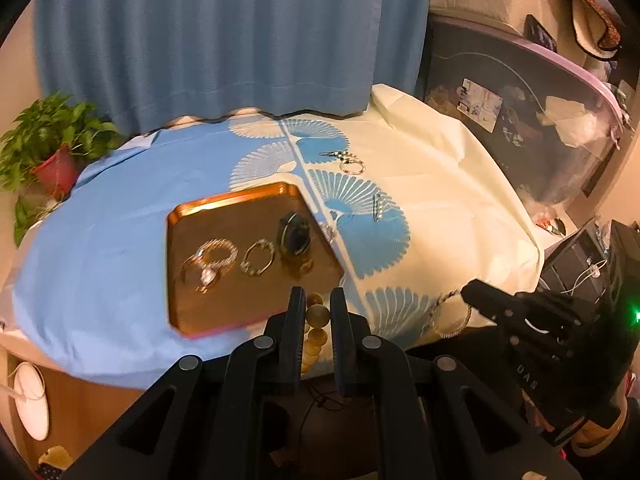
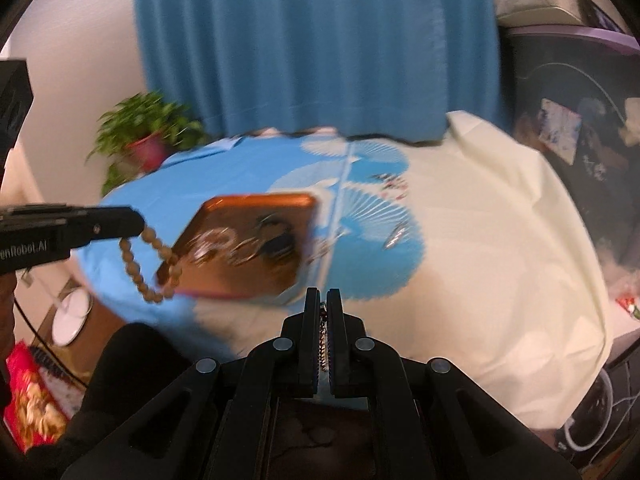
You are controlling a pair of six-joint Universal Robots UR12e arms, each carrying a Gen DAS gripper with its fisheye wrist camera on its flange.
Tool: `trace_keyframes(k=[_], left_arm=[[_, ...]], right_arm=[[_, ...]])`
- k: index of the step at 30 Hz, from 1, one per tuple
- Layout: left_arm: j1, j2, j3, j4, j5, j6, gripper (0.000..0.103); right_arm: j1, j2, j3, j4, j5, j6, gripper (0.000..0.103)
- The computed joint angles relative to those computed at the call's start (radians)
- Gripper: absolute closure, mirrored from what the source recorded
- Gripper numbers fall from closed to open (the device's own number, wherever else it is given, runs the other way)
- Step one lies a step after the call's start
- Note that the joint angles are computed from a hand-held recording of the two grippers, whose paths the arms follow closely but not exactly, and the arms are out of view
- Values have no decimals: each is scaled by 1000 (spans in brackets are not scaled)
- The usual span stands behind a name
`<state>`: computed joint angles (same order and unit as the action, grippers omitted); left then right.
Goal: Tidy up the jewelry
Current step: 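Lift and carry both bracelets over the copper tray with both tools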
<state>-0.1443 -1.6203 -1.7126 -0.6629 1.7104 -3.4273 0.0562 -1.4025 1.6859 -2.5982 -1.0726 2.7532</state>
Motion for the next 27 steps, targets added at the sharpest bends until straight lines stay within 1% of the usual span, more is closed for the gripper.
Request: trace_keyframes(k=[4,10,19,27], left_arm=[[-9,44,-50,9,10,-18,93],[-23,97,-110,42,20,-38,93],[-17,140,-156,66,-2,-46,93],[1,153,-173,77,-10,-57,93]], right_arm=[[7,-54,61,14,27,-52,100],[21,-103,106,35,54,-108,100],[29,-136,133,28,53,-114,100],[32,-146,141,34,31,-108,100]])
